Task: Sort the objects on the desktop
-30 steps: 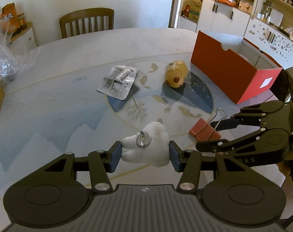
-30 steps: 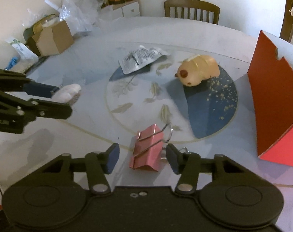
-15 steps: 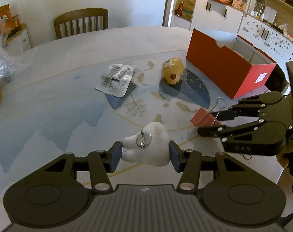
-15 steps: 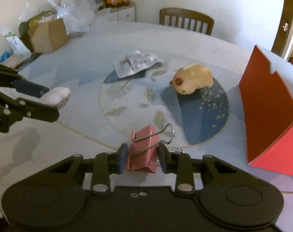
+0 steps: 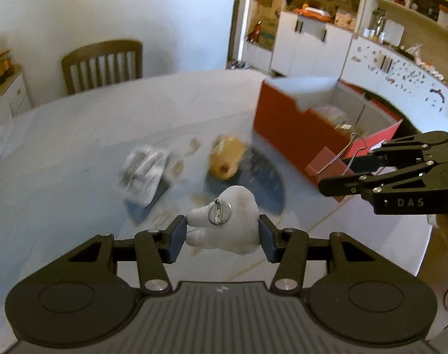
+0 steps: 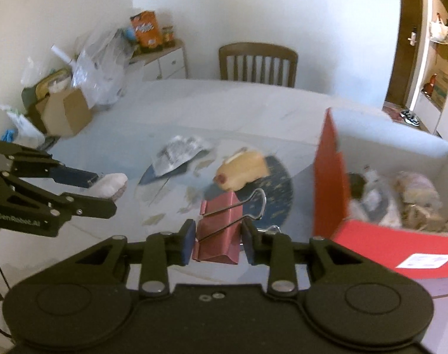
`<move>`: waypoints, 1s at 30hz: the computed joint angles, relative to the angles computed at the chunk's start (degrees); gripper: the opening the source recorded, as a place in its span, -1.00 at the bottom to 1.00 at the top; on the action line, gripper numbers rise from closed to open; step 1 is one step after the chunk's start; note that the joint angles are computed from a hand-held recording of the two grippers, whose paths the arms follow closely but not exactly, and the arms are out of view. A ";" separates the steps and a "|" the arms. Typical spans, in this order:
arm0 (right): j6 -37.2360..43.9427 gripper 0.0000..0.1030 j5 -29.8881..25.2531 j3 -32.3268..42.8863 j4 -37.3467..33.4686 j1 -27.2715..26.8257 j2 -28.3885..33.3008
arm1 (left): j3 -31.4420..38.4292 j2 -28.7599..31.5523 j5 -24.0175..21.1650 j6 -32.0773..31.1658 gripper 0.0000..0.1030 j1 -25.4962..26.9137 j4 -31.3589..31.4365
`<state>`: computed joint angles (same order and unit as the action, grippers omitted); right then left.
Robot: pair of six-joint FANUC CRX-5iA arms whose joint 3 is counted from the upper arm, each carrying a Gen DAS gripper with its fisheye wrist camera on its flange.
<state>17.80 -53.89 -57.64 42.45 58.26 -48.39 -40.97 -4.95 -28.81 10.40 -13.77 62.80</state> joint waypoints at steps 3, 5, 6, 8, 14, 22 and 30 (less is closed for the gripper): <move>2.28 -0.36 -0.86 0.75 -1.16 -1.86 -2.73 | 1.19 0.67 1.24 -1.21 -0.01 -3.45 2.75; 4.76 -0.36 -0.56 1.38 -2.47 -4.02 -4.33 | 2.38 1.49 1.76 -1.59 -0.01 -5.66 4.20; 6.20 -0.36 -0.29 1.71 -3.16 -5.31 -5.05 | 3.11 2.04 1.94 -1.66 -0.01 -6.70 4.77; 9.79 -0.36 0.47 2.38 -4.88 -8.40 -6.22 | 4.59 3.21 3.02 -2.00 -0.01 -9.16 6.10; 22.39 -0.36 4.30 4.70 -12.38 -21.10 -7.06 | 9.24 7.09 5.12 0.42 -0.01 -14.53 6.25; 40.58 -0.36 7.81 8.60 -24.76 -37.14 -4.23 | 16.47 13.04 8.17 4.73 -0.01 -20.15 2.93; 58.77 -0.36 9.28 13.73 -38.38 -50.60 1.84 | 26.87 20.46 6.99 16.81 -0.01 -21.57 -9.35</move>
<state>76.57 -44.61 -43.91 4.07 7.67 -46.55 -14.09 15.51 -21.81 27.21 -35.34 53.45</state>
